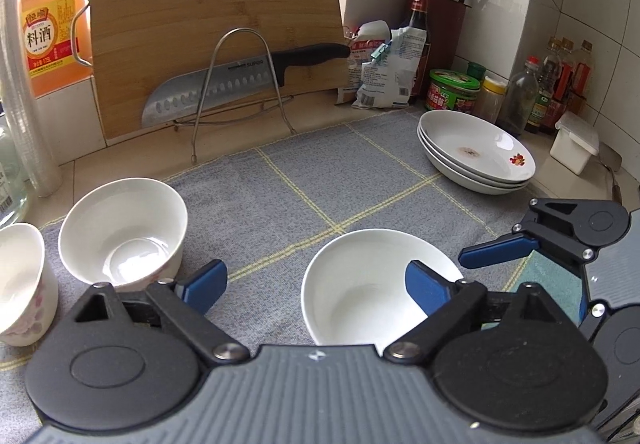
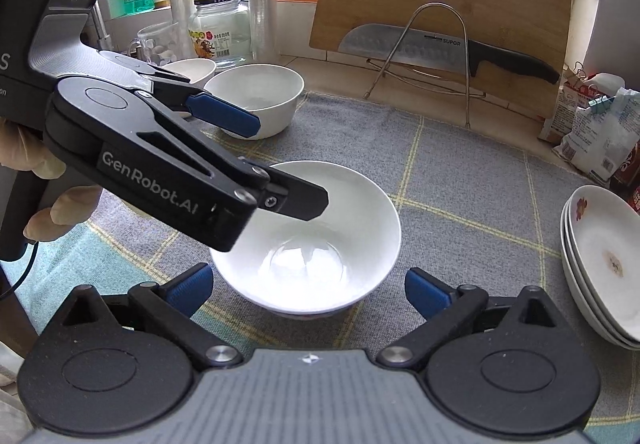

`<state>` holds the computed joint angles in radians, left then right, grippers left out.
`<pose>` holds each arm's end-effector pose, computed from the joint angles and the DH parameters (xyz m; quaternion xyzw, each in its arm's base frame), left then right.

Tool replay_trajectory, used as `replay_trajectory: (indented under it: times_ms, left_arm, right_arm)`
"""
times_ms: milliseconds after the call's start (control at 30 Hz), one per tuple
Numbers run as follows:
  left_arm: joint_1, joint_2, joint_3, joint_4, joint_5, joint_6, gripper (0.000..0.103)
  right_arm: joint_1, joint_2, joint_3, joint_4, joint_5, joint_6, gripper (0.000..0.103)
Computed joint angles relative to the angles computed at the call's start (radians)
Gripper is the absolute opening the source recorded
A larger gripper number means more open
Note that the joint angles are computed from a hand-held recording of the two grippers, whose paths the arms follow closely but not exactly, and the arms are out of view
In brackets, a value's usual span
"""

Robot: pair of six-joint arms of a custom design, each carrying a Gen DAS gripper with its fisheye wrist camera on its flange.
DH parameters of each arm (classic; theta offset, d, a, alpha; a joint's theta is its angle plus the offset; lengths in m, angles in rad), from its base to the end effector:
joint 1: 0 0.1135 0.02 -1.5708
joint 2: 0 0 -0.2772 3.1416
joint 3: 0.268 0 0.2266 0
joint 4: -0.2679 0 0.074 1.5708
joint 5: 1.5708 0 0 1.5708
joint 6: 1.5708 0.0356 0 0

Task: Organize plates and bowls
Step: 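Set the bowl down on the mat and open the left gripper, then move the right gripper to a pink-flowered bowl and grasp its rim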

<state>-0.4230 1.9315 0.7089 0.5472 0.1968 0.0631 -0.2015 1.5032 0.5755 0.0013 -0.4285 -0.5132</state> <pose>0.3015 -0.1434 0.1199 0.2572 0.8605 -0.1642 0.4080 0.2423 -0.0344 0.1661 -0.2104 0.9052 0.0807 0.3605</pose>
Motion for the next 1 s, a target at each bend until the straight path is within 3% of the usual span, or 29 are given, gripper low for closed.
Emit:
replay_trajectory:
  times_ms: [367, 533, 1000]
  left_arm:
    - [0.042, -0.062, -0.134, 0.128, -0.123, -0.044, 0.096]
    - [0.081, -0.065, -0.204, 0.251, -0.159, -0.031, 0.096]
    - [0.201, -0.003, -0.237, 0.361, -0.073, 0.08, 0.096]
  right_arm:
    - [-0.01, -0.046, 0.016, -0.069, -0.016, -0.001, 0.103]
    - [0.012, -0.055, 0.06, -0.12, -0.017, 0.007, 0.103]
    - [0.204, 0.043, 0.242, -0.16, 0.084, 0.122, 0.103]
